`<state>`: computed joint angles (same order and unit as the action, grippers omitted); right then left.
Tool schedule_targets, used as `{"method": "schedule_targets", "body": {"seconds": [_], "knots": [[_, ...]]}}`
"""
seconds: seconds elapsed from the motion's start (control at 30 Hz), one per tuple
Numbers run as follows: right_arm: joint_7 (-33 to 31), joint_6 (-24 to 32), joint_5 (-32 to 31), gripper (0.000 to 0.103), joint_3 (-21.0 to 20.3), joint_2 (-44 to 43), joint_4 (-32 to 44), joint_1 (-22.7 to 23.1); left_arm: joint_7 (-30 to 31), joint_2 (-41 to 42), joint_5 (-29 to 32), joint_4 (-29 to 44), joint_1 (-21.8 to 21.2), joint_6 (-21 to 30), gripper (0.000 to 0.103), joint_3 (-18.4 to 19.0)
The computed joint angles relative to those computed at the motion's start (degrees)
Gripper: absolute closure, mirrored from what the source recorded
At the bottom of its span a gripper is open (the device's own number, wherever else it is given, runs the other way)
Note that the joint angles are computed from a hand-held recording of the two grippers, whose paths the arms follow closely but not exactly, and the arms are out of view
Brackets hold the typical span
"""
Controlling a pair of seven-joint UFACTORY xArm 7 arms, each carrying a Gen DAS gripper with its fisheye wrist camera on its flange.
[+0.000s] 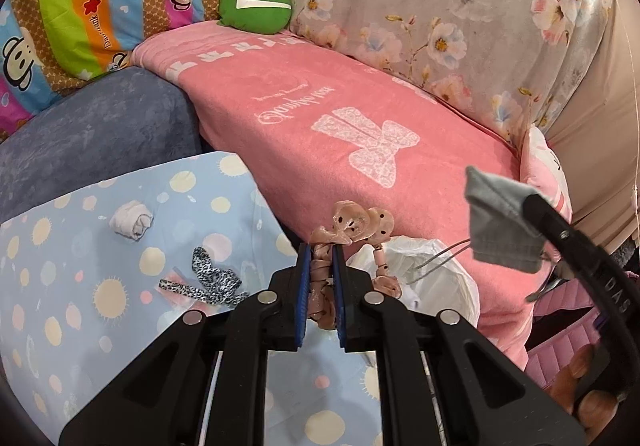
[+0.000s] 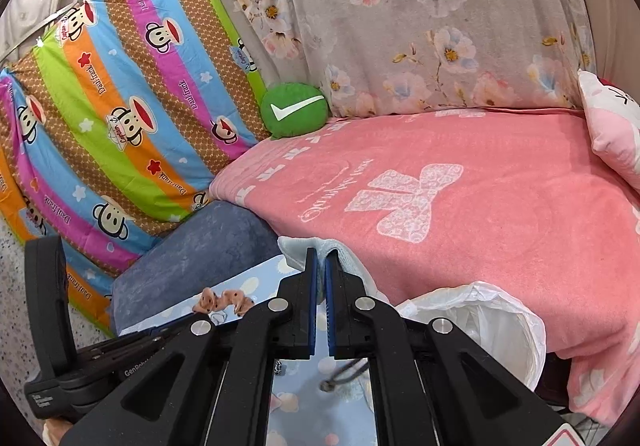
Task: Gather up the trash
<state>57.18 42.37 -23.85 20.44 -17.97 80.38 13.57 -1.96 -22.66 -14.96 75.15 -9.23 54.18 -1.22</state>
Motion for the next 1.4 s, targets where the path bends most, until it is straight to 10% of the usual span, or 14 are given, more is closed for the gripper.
{"method": "schedule_targets", "body": {"seconds": [0.27, 0.53, 1.03, 1.17, 1.4], "knots": [[-0.1, 0.6, -0.2, 0.099, 0.4, -0.6, -0.1, 0.3, -2.2, -3.4, 4.5, -8.9, 4.6, 2.4, 0.09, 1.6], [-1.0, 1.5, -0.3, 0.099, 0.8, -0.2, 1.5, 0.3, -3.4, -5.3, 6.7, -12.7, 5.1, 0.7, 0.035, 0.8], [-7.8, 3.5, 5.1, 0.099, -2.6, -0.9, 2.3, 1.3, 9.5, -0.8, -8.5, -12.9, -10.4, -8.0, 0.031, -2.8], [-9.0, 3.7, 7.6, 0.099, -3.7, -2.8, 0.5, 0.5, 9.2, 4.5, -10.5, -10.6, -12.1, -10.3, 0.034, -4.5], [-11.2, 4.9, 10.1, 0.099, -5.1, -6.2, -2.1, -1.9, 6.6, 13.5, -14.0, -4.9, -12.8, -8.8, 0.097, -6.2]]}}
